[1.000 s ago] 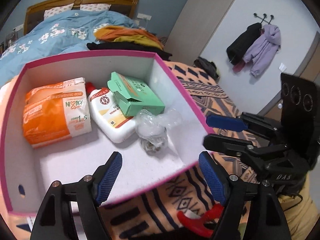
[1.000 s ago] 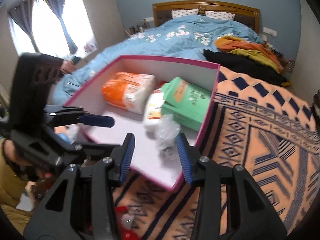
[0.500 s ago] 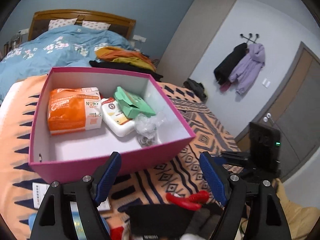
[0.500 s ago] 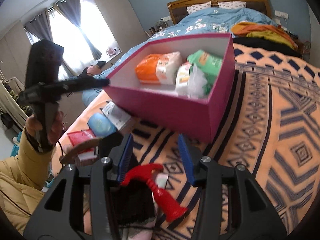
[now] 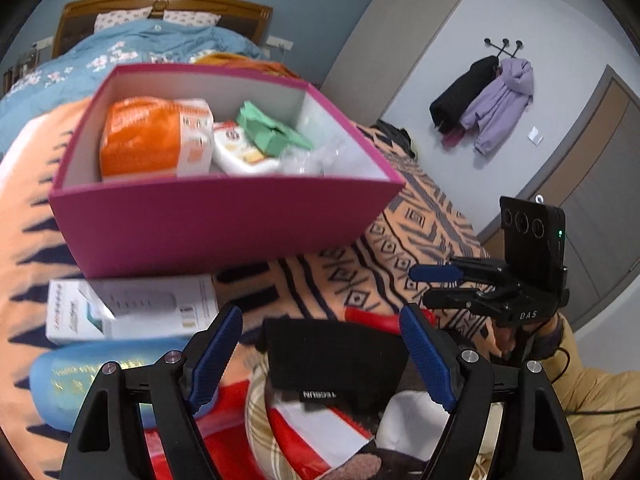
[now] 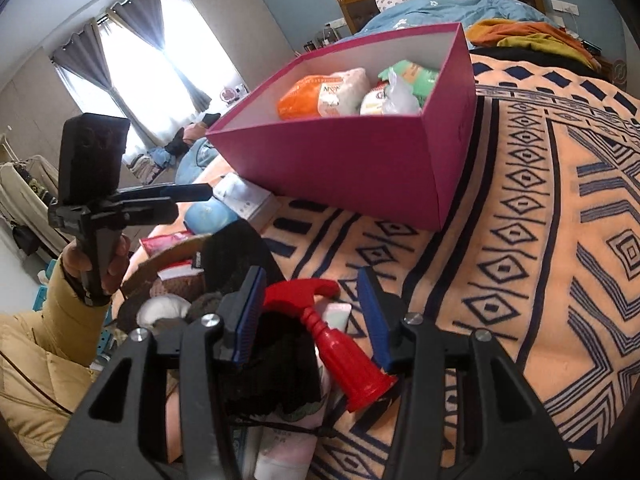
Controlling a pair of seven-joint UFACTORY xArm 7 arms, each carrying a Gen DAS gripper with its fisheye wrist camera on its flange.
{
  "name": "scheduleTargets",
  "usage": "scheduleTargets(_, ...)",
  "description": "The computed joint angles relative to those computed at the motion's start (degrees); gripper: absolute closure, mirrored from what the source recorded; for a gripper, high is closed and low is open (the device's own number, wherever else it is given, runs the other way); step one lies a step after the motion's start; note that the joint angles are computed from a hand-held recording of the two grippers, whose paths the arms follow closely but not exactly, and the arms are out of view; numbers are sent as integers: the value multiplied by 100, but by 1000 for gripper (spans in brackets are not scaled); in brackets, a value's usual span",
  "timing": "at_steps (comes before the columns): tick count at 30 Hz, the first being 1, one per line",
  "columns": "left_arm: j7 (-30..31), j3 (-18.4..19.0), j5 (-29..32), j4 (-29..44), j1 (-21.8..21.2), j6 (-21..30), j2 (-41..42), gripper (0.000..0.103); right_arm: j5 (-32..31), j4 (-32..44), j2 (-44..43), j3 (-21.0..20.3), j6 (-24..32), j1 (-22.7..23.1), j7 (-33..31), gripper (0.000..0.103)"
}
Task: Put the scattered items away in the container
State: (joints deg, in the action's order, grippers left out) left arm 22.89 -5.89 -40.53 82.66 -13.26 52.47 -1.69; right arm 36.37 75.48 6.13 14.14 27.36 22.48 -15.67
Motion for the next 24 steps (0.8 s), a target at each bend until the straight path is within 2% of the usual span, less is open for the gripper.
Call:
scheduleTargets(5, 91, -2, -1, -41, 13, 254, 27, 20, -61, -176, -89, -23, 84, 11, 70, 53)
scheduleTargets(10, 41, -10, 134, -54, 28, 451, 58, 20, -388, -181, -92, -32, 238, 88, 234, 53)
scheduleTargets(13, 54, -4, 184, -61, 36, 547, 32, 20, -106, -97, -82, 33, 260, 93, -36, 53)
scheduleTargets(19, 103, -4, 275, -76, 34, 633, 3, 20, -113, 145, 31, 79, 226, 173, -204, 53)
scheduleTargets(22, 94, 6, 187, -134, 29, 565, -102, 20, -313, 222, 113, 51, 305, 193, -26, 53)
scheduleTargets(24, 262, 19, 37, -126, 1, 545, -180, 20, -687, 182, 122, 2, 352, 229, 223, 53)
